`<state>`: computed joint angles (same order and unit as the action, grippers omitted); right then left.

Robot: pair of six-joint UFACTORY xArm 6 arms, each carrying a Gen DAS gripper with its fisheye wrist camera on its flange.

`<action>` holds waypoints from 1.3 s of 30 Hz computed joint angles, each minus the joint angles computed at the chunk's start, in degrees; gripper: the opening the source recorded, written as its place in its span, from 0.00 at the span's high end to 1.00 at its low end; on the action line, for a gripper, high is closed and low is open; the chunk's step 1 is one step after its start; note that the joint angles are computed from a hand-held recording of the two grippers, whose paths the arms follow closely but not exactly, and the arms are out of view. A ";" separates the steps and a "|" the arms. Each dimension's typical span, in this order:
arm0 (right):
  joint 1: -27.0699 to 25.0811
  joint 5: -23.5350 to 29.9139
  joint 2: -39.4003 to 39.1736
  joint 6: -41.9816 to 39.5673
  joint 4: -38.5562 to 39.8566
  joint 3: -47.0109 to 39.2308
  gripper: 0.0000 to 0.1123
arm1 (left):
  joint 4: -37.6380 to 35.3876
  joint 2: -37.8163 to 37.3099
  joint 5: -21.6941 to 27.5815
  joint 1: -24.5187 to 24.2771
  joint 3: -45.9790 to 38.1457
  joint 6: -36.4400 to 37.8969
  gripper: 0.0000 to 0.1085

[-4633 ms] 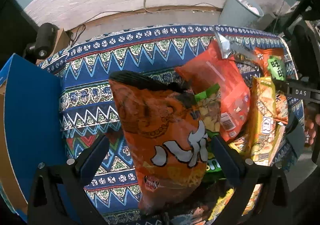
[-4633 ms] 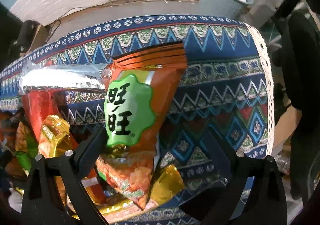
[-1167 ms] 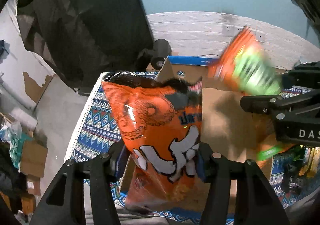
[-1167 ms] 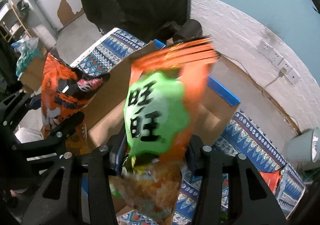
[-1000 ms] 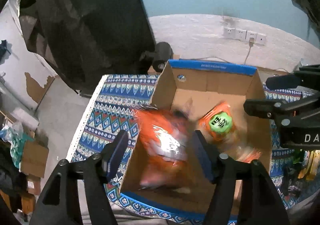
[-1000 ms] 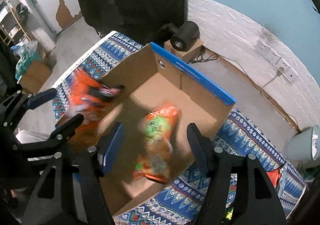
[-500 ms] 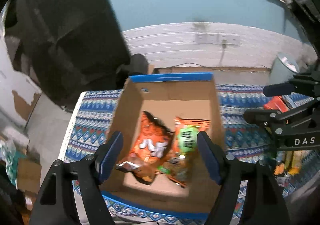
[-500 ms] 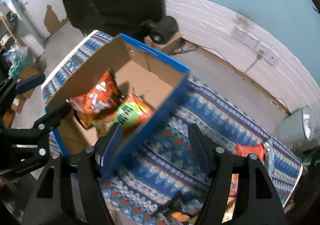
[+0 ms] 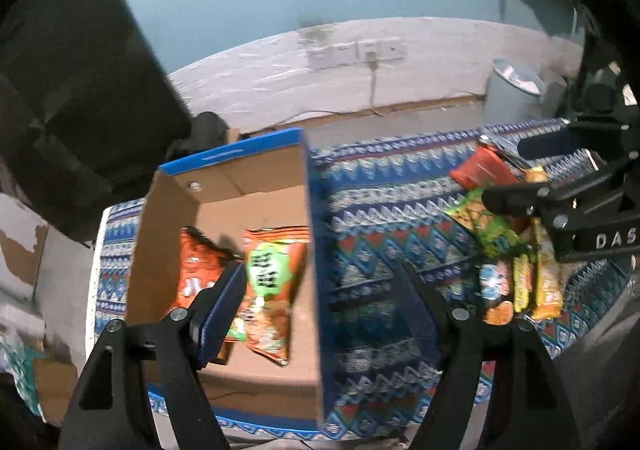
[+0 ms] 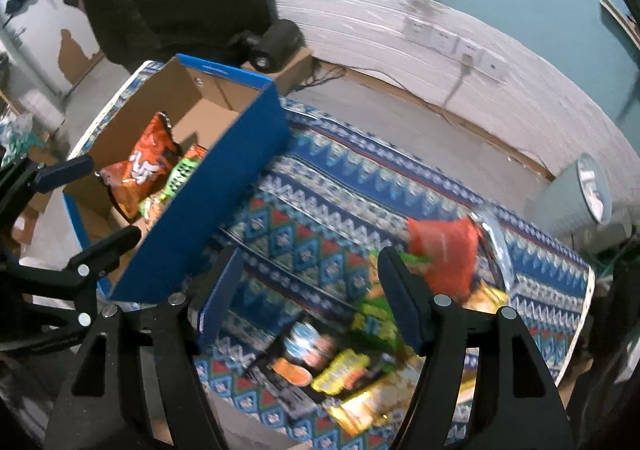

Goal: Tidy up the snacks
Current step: 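Move both tools back over the snack pile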

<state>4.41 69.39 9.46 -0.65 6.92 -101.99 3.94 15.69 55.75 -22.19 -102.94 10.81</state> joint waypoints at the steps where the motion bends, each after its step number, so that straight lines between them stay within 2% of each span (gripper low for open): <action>1: -0.69 -0.21 -0.99 0.00 0.05 1.42 0.37 | -0.15 0.00 0.30 -0.59 0.15 0.09 0.29; 7: -4.68 -1.30 -6.05 -0.02 0.40 9.34 0.36 | -0.28 0.73 1.98 -4.04 0.47 0.52 0.28; 19: -12.26 -2.63 -13.95 1.42 -0.37 22.98 0.36 | -5.71 8.49 11.03 -8.07 -7.93 -1.50 0.28; 26: -16.12 -1.91 -15.95 4.61 -1.20 29.59 0.36 | -5.61 10.99 12.57 -10.56 -10.07 -1.98 0.28; 31: -16.90 -1.49 -15.69 5.58 -1.47 32.40 0.36 | -5.19 12.20 12.90 -11.84 -10.68 -2.14 0.28; 39: -15.37 -2.19 -12.70 10.11 -5.58 33.11 0.35 | -5.37 14.05 13.23 -12.38 -11.47 -2.75 0.27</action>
<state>-10.95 67.20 -3.24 9.46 1.35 -68.88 -1.43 29.74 68.98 -34.57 -114.40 8.05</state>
